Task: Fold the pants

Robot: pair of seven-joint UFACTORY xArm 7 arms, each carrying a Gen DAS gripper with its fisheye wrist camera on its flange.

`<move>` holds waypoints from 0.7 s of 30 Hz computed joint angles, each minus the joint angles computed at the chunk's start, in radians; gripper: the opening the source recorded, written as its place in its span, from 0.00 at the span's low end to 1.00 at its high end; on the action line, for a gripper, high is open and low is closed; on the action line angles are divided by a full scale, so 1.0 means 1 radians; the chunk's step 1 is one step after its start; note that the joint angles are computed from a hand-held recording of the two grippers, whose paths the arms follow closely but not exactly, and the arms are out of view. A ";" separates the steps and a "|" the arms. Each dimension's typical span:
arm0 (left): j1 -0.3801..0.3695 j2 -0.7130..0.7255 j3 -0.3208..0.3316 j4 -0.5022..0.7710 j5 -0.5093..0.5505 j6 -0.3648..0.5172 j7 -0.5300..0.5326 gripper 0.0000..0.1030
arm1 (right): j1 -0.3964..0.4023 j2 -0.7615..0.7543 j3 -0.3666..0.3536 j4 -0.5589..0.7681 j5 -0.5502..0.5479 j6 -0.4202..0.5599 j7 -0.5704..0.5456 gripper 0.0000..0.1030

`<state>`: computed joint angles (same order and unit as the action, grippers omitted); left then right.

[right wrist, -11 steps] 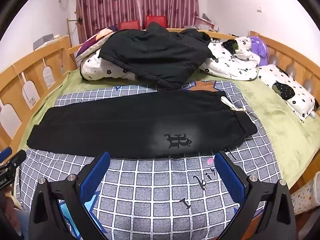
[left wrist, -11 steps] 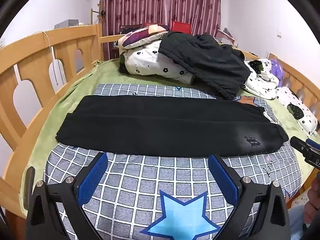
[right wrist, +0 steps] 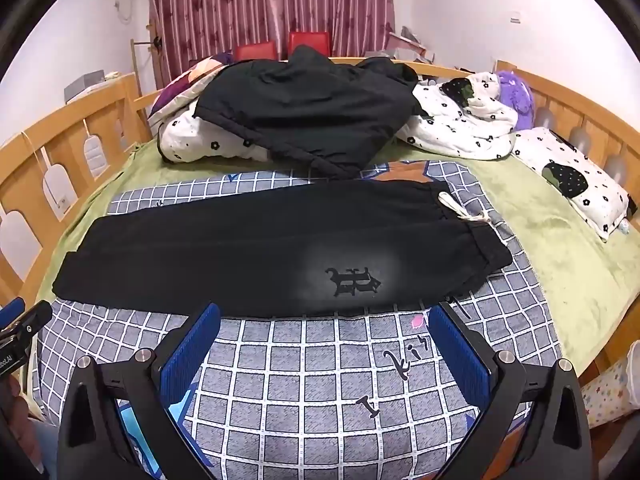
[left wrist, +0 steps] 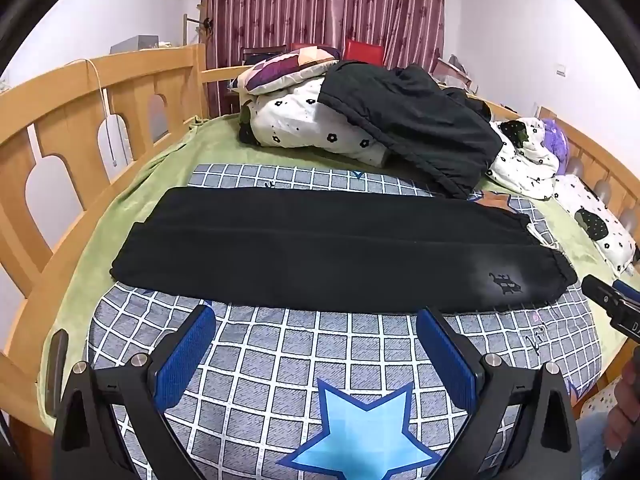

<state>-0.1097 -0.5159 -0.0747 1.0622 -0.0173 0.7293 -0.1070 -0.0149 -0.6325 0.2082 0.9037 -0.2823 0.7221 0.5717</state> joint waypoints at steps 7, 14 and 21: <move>0.008 -0.011 -0.016 -0.022 0.018 -0.016 -0.014 0.98 | -0.002 0.004 0.002 0.006 -0.006 0.001 0.008 0.99; 0.005 -0.009 -0.017 -0.023 0.028 -0.018 -0.024 0.98 | 0.000 0.006 0.002 0.012 -0.008 0.005 0.008 0.99; 0.000 -0.007 -0.013 -0.023 0.026 -0.016 -0.024 0.98 | 0.001 0.006 0.004 0.013 -0.013 0.009 0.005 0.99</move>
<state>-0.1099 -0.5227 -0.0873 1.0394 0.0087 0.7131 -0.1306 -0.0136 -0.6261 0.2126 0.9168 -0.2956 0.7313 0.5764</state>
